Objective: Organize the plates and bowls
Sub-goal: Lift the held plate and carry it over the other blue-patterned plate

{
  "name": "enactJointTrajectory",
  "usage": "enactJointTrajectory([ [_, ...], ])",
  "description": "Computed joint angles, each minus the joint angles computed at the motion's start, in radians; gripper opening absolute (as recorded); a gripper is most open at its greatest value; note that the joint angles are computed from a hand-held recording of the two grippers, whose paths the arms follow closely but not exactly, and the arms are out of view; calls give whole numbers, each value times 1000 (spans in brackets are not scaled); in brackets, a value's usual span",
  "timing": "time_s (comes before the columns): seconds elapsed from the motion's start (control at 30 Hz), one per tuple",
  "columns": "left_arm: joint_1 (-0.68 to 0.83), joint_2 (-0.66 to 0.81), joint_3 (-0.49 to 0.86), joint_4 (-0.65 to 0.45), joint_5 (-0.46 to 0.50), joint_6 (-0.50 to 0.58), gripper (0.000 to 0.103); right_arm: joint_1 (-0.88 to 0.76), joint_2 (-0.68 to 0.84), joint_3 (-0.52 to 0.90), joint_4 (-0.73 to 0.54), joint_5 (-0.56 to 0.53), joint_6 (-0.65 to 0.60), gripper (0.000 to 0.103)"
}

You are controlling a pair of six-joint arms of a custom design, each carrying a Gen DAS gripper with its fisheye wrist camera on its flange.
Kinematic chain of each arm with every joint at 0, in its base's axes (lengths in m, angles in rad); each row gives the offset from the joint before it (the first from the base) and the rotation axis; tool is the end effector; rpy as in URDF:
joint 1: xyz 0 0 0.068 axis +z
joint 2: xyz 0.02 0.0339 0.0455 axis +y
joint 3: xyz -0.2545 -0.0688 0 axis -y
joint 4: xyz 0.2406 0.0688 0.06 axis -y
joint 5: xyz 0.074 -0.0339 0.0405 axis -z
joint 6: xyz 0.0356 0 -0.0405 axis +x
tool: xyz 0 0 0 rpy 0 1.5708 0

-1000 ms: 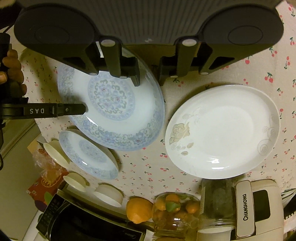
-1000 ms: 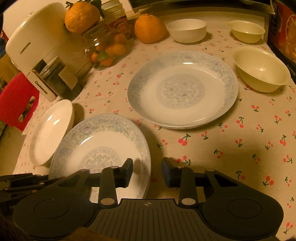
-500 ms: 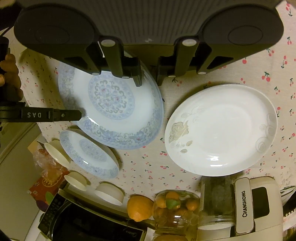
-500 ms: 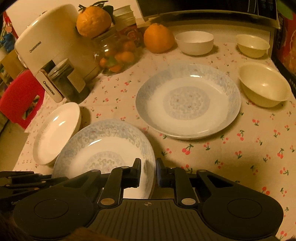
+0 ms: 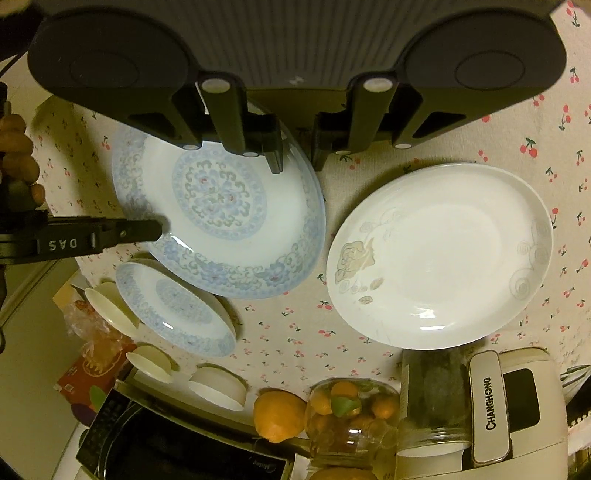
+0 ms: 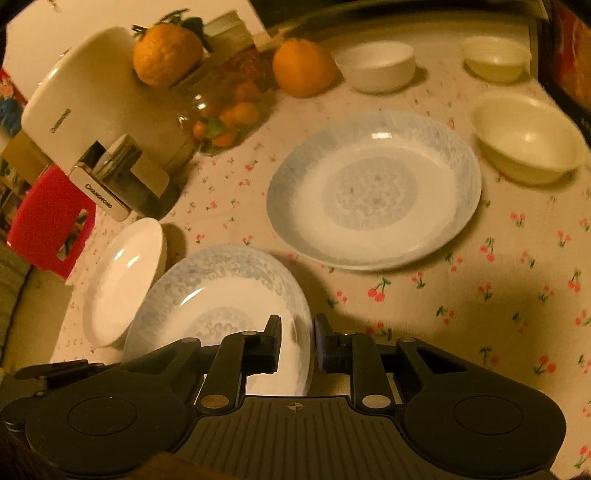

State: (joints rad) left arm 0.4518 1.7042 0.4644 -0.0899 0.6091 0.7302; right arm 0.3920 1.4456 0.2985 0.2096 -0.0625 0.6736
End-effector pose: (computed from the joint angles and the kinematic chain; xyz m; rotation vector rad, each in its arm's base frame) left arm 0.2009 0.0749 0.0575 0.4524 2.5255 -0.4961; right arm 0.1901 0.0810 0.0831 0.3362 2.5602 0.4993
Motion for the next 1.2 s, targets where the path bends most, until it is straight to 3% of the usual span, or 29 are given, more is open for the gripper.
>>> enactJointTrajectory([
  [0.2,-6,0,0,6,0,6,14,10,43,-5,47,-7,9,17],
  [0.37,-1,-14,-16,21,-8,28,15,88,18,-3,26,89,-32,18],
  [0.7,12,-79,-12,-28,57,57,14,6,-146,-21,-69,17,-28,17],
  [0.87,-30,-92,4,-40,62,-15,14,-21,-206,-19,-116,17,-27,17],
  [1.2,-189,-100,26,93,72,-245,15,-152,-300,-30,-160,-2,-35,16],
])
